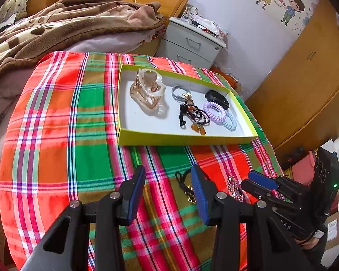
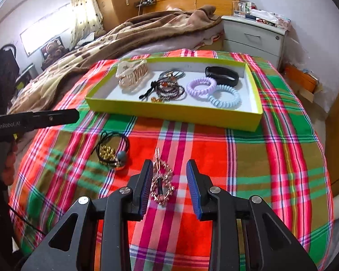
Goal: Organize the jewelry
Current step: 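Lower the right tool onto the silver rhinestone hair clip and grasp it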
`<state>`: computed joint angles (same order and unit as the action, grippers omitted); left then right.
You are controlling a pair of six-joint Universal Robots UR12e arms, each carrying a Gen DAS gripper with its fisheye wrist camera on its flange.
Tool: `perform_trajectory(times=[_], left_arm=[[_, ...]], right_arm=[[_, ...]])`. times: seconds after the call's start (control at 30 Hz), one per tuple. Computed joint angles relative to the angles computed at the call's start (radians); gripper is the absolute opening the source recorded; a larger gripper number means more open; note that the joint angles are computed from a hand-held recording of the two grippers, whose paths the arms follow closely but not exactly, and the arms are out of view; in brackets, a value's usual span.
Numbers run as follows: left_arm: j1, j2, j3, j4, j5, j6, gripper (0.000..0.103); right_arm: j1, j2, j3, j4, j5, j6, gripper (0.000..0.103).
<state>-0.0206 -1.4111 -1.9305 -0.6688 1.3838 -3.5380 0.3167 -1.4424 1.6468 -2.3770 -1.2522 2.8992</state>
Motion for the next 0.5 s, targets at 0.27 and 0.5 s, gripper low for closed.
perform_trajectory(times=[0.27,0.5], left_arm=[[0.001,0.002,-0.008,-0.011,-0.010,-0.008,0.043],[-0.001,-0.003,-0.007,-0.016,-0.015,-0.002,0.043]], right_arm=[[0.007,0.001,0.003,0.009,0.001,-0.029,0.032],[0.028,0.013,-0.008,0.032,-0.058,-0.051,0.032]])
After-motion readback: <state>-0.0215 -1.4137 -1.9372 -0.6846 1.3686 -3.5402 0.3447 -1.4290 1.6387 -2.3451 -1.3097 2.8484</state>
